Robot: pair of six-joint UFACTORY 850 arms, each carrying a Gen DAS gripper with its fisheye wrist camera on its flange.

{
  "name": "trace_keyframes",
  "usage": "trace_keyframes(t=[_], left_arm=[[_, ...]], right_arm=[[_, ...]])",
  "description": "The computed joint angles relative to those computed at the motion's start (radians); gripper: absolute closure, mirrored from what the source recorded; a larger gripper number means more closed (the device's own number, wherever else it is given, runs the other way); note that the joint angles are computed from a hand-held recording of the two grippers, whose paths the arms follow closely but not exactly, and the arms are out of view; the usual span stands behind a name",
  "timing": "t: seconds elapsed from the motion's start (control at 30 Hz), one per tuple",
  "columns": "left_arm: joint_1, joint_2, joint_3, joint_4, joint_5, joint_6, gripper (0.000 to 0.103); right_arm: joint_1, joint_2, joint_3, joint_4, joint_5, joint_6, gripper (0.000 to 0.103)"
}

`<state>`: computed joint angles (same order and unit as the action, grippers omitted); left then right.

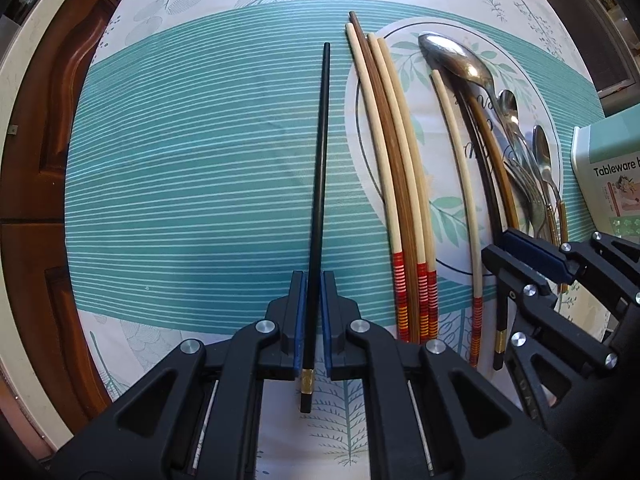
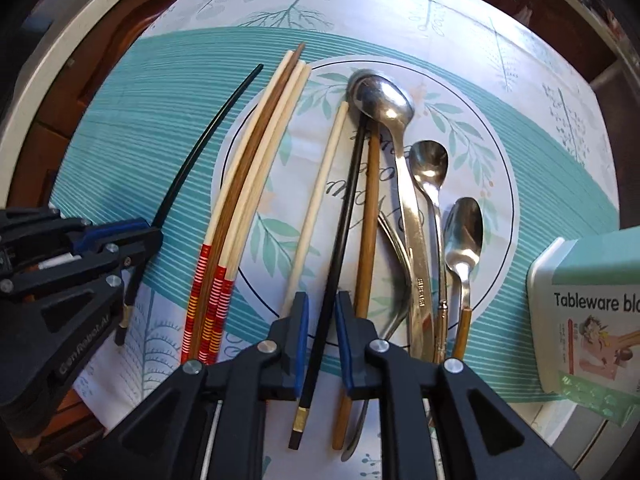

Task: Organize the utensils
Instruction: 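Lift the black chopsticks with both tools toward the green holder, then lower the black chopsticks into the green holder and open both tools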

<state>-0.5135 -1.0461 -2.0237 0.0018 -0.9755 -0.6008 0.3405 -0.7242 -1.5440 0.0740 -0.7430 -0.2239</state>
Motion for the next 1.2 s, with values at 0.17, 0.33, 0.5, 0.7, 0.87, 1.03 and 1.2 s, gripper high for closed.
trace_keyframes(t=[0.17,0.33,0.5,0.7,0.87,1.03,1.2], left_arm=[[-0.003,-0.001,0.004,-0.009,-0.028,0.022,0.099],[-0.010,0.019,0.040,-0.023,-0.025,0.027,0.099],[-0.019,0.088,0.149,-0.050,0.076,0.024,0.099],[-0.062,0.211,0.288,0.039,0.289,-0.062,0.099],[-0.126,0.293,0.345,0.283,0.425,-0.264,0.099],[-0.173,0.320,0.298,0.518,0.508,-0.477,0.099],[-0.189,0.270,0.132,0.643,0.559,-0.575,0.099]], right_arm=[[0.016,0.012,0.018,-0.026,0.008,-0.010,0.096],[-0.045,-0.015,-0.024,0.200,-0.095,-0.153,0.097],[-0.130,0.019,0.030,0.430,-0.124,-0.308,0.097],[-0.208,0.144,0.180,0.669,-0.077,-0.545,0.097],[-0.264,0.276,0.331,0.903,0.026,-0.833,0.097],[-0.338,0.410,0.461,1.223,0.049,-1.168,0.097],[-0.424,0.508,0.516,1.517,0.038,-1.405,0.097]])
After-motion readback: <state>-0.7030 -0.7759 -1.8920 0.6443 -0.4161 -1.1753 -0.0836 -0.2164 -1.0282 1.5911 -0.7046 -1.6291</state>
